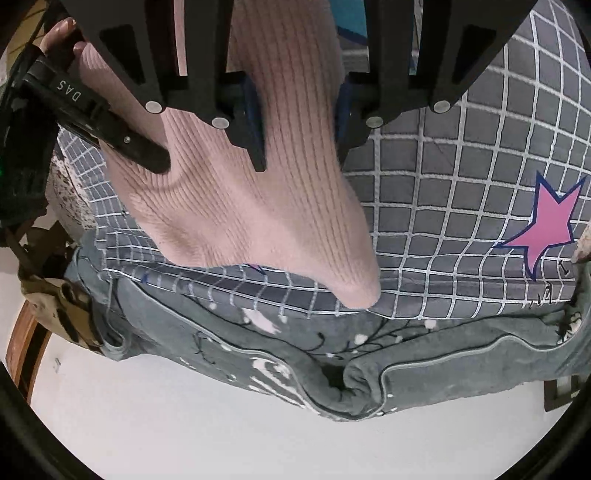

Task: Fold small clothes
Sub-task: 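Press both open grippers onto the pink sweater bundle, flattening it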

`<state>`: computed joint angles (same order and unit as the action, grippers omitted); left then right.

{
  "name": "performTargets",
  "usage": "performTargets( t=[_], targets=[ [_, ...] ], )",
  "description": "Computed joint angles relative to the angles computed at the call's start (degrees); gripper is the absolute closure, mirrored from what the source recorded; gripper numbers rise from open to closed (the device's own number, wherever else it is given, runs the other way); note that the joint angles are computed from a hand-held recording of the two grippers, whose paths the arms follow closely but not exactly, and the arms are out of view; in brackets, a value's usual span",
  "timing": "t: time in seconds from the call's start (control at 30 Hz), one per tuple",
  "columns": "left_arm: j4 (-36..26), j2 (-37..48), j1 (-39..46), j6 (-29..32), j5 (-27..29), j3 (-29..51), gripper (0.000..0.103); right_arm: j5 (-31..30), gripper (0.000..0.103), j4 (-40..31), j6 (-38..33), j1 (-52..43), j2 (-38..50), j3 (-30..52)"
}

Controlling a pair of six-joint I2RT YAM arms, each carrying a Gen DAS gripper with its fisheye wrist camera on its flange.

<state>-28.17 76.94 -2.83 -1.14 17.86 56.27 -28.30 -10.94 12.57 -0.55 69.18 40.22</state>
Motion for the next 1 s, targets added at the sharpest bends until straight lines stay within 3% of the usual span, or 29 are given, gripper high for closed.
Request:
performTargets(
  t=[0.2,0.37,0.53,0.7,0.83,0.93,1.0],
  targets=[
    [7.1,5.4,-4.2,-0.4,-7.0,-3.1,0.068,13.2,0.079,0.3,-4.9,4.7,10.4,3.4],
    [8.8,4.6,-3.9,0.2,-7.5,-5.3,0.060,19.3,0.069,2.2,-9.0,7.3,9.8,1.8],
    [5.4,3.1,-1.1,-0.4,-3.4,-5.1,0.054,18.3,0.062,0.4,-10.8,5.9,5.0,0.4],
    [3.3,-3.9,-1.5,0.4,-3.9,-8.9,0.051,18.6,0.062,-0.4,-11.9,6.5,-6.9,-4.4],
    [1.0,-11.7,-2.9,0.9,-4.8,-13.2,0.050,14.5,0.060,-2.9,-13.5,8.0,-14.7,-7.4],
    [0.3,-13.0,-5.3,-0.1,-9.3,-14.8,0.050,20.6,0.060,-2.5,-13.8,12.3,-15.1,-9.5],
    [0.8,-11.9,-4.7,-1.4,-8.7,-15.1,0.045,22.2,0.060,-2.8,-12.9,12.7,-12.2,-9.4]
  ],
)
